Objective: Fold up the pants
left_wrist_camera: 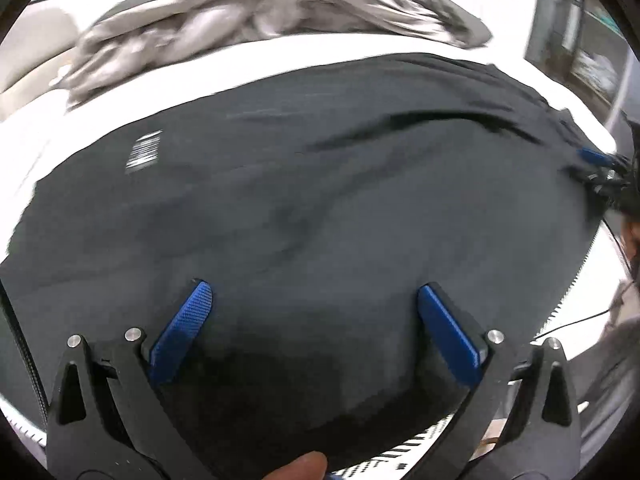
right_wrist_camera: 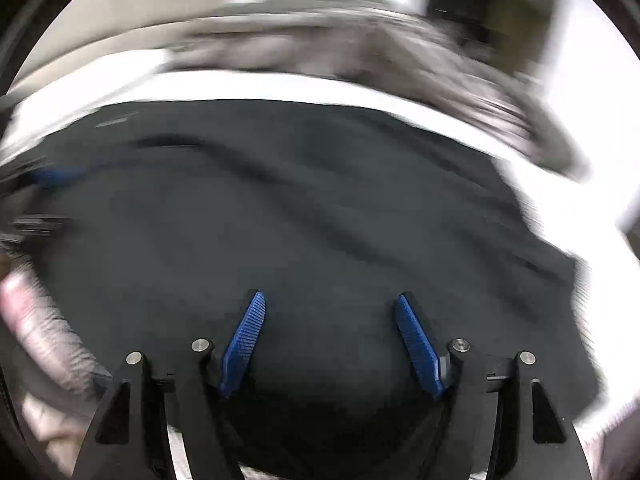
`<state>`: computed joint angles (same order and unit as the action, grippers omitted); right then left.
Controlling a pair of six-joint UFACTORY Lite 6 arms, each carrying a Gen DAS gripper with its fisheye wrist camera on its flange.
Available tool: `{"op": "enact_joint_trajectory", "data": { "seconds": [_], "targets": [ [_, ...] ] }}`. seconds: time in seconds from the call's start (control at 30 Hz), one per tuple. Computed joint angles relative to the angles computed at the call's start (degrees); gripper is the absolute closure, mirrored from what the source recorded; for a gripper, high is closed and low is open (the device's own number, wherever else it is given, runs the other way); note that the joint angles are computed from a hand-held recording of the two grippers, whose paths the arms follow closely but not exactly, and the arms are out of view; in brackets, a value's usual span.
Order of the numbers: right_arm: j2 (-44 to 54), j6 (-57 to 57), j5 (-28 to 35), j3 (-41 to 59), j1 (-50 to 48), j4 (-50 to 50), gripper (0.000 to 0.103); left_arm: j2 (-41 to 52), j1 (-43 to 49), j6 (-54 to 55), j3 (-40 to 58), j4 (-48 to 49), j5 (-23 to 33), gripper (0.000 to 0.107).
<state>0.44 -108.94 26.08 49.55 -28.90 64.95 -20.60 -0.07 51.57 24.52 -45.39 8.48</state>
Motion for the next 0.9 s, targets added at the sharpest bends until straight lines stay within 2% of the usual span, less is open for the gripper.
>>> {"op": "enact_joint_trajectory", "data": {
  "seconds": [0.03, 0.07, 0.1, 0.13, 0.2, 0.23, 0.27, 0.33, 0.4, 0.47, 0.53, 0.57, 0.6, 0.63, 0.7, 0.77, 0.8, 0.9],
  "targets": [
    [3.2, -0.8, -4.4, 3.2, -2.6, 2.2, 0.033, 0.4, 6.0, 6.0, 0.9, -3.5, 3.2, 0.004],
    [7.1, 0.8, -6.5, 7.3, -5.4, 2.2, 0.032, -0.5, 12.0, 12.0, 0.1, -8.5, 3.9, 0.004],
    [11.8, 4.9, -6.1, 12.5, -8.9, 0.8, 0.030, 0.1, 18.0, 18.0, 0.6, -12.7, 6.1, 0.004],
    [14.7, 10.9, -3.3, 16.5, -11.4, -2.6, 0.030, 1.3, 24.0, 24.0, 1.7, -16.3, 9.0, 0.004],
    [19.4, 21.9, 6.8, 24.6, -17.0, -8.5, 0.030, 2.9, 34.0, 34.9, 2.6, -23.3, 11.8, 0.004],
    [20.2, 24.5, 10.4, 26.6, -18.7, -9.6, 0.030, 3.7, 39.6, 38.0, 3.7, -24.0, 15.2, 0.004],
    [20.9, 25.9, 15.0, 28.7, -21.0, -9.0, 0.030, 4.2, 45.6, 38.7, 5.0, -25.2, 16.8, 0.004],
    [24.1, 30.2, 21.0, 33.9, -23.2, -9.0, 0.029, 9.3, 57.1, 42.5, 9.7, -27.2, 24.1, 0.004],
    [27.4, 34.8, 28.5, 39.4, -26.6, -9.7, 0.029, 16.1, 68.2, 41.4, 16.1, -28.5, 29.7, 0.005],
    [31.3, 38.3, 31.3, 44.8, -26.9, -10.4, 0.029, 24.4, 76.4, 39.0, 23.6, -27.8, 34.6, 0.005],
    [33.5, 41.5, 33.4, 47.9, -27.0, -11.3, 0.030, 32.2, 81.4, 35.3, 31.1, -25.4, 38.1, 0.016],
    [35.6, 43.3, 33.7, 51.2, -26.5, -11.9, 0.030, 36.8, 83.6, 32.0, 35.6, -22.9, 41.3, 0.028],
    [36.2, 44.0, 33.9, 52.2, -26.1, -12.3, 0.029, 42.4, 85.5, 27.8, 41.6, -19.0, 45.8, 0.035],
    [35.8, 43.8, 33.4, 51.8, -26.0, -12.2, 0.029, 46.2, 86.5, 25.9, 45.4, -16.9, 48.5, 0.037],
    [34.8, 44.0, 32.4, 50.6, -25.5, -12.5, 0.029, 51.3, 88.1, 23.6, 50.4, -14.5, 52.6, 0.047],
    [35.2, 44.2, 30.9, 50.5, -24.1, -12.0, 0.029, 51.6, 88.4, 25.1, 50.4, -14.1, 53.6, 0.048],
    [35.3, 43.9, 30.5, 50.3, -23.9, -11.7, 0.029, 50.8, 88.2, 26.8, 49.7, -14.8, 52.7, 0.053],
    [35.3, 43.2, 31.4, 50.2, -24.8, -11.3, 0.029, 48.4, 87.5, 31.0, 46.6, -15.9, 53.4, 0.061]
  ]
}}
